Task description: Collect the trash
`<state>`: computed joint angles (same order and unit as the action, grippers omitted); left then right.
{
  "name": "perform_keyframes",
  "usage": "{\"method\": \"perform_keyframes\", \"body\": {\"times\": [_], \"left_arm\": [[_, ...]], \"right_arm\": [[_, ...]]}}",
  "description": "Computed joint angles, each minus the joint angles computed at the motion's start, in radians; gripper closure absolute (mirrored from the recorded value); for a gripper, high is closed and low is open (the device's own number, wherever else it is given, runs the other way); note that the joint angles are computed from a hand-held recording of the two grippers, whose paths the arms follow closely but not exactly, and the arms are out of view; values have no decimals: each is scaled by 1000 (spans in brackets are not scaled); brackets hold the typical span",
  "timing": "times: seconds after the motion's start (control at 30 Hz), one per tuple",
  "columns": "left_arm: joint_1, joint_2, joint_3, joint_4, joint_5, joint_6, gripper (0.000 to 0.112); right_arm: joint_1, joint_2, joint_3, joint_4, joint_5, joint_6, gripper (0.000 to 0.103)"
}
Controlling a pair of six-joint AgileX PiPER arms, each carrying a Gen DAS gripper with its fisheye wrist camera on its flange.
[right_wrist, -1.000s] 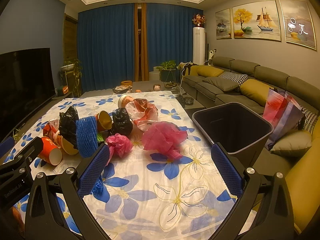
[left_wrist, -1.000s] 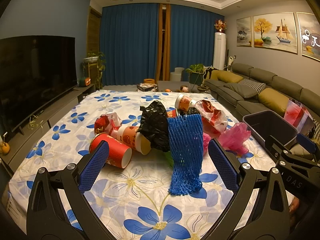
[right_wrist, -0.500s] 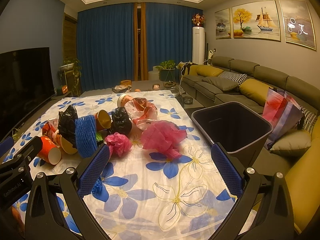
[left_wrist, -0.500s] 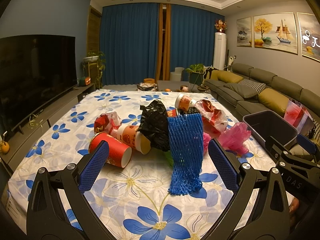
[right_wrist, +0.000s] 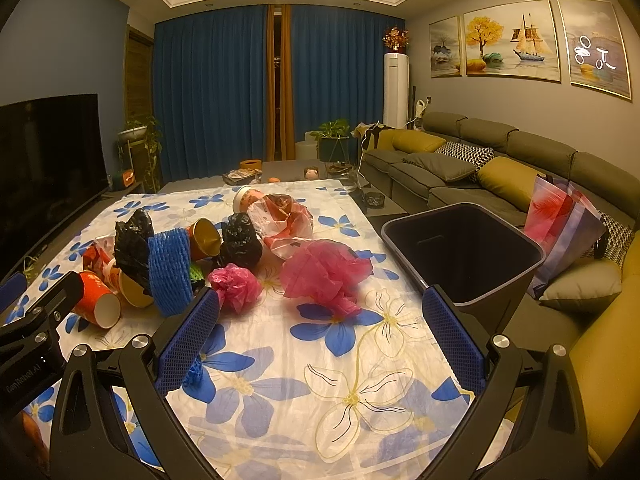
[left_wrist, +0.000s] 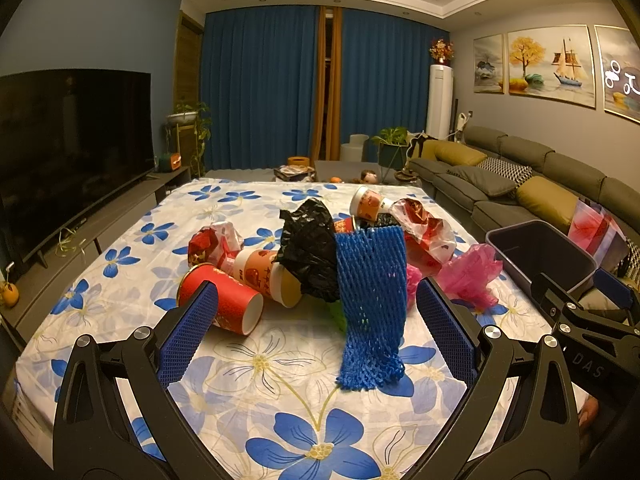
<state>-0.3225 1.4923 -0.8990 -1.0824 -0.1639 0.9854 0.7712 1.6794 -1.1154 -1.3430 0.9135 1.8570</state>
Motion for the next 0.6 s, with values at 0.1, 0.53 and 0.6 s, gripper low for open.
{"method": "perform_keyframes", "body": {"times": [0.1, 0.53, 0.6], "left_arm": [[0, -1, 0, -5, 1, 4, 14], [2, 0, -1, 8, 3, -8, 14], [2, 0, -1, 12, 2, -12, 14]], "right_arm": [[-2, 0, 10, -7, -2, 11, 5], [-1, 6, 18, -14, -1, 28, 5], [0, 7, 18, -14, -1, 28, 5]]}}
